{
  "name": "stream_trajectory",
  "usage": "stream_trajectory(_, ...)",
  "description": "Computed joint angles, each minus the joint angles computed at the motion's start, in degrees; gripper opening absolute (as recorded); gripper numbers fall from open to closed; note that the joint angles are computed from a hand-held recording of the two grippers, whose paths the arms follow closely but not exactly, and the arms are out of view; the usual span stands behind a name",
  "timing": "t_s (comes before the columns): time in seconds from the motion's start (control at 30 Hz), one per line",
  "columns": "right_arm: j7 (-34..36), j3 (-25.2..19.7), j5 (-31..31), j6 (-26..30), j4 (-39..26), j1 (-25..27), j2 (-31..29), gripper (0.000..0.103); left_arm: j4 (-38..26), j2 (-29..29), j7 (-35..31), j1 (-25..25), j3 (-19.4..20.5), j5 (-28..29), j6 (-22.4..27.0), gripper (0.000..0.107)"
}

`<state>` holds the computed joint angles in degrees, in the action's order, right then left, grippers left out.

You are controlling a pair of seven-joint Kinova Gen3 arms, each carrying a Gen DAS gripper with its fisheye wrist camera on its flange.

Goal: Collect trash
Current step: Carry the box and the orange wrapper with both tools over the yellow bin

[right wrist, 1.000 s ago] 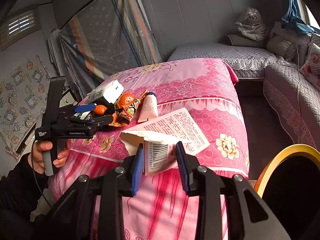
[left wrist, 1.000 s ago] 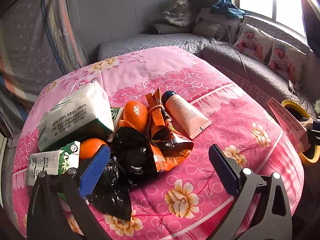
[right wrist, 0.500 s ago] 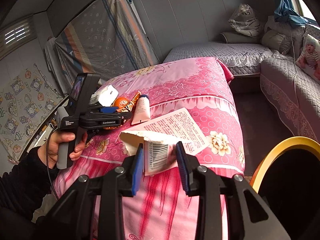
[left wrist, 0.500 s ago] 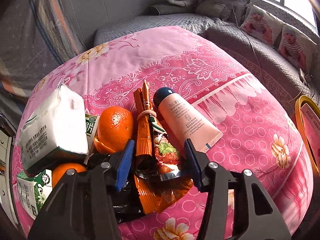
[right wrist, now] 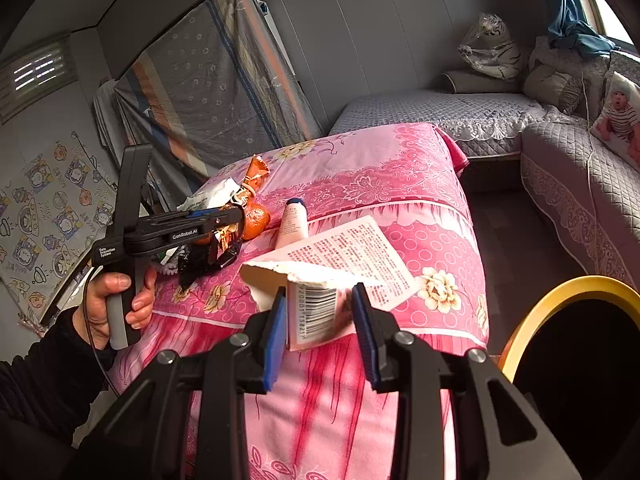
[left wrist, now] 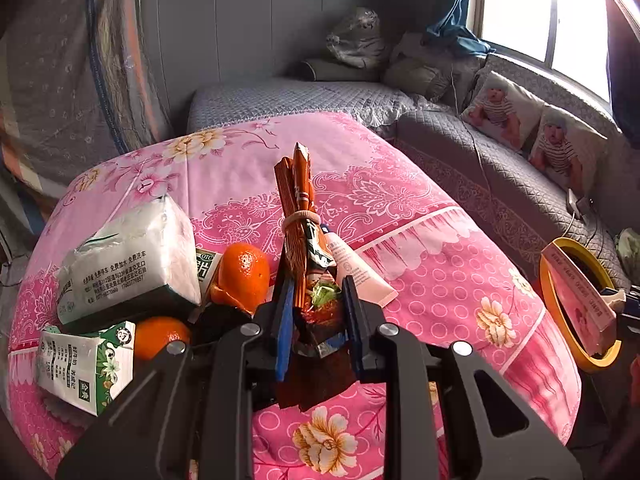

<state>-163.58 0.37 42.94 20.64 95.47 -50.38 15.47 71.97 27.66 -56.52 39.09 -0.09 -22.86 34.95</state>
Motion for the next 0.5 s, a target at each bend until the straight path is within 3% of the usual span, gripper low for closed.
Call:
stream_trajectory(0.17,-0.3,-0.3,0.6,0.6,-0.4,-0.6,-0.2,0.030,8.1,-6.5,5.3,2.1,-1.8,-2.7,-6.6,0.021)
stream_trajectory(0.37,-3.0,-0.6,2.2,1.6,0.7,-0.8,-2.0,0.030,11.1,-10.1,6.6,2.3,0.6,-4.9,-8.4,0.022)
stream_trajectory(0.5,-8.3,-1.2,6.2,5.1,2.0,-1.2,-3.9,0.030,10.8,-10.0,3.0,0.5,4.3,-2.4,-8.9,0.022)
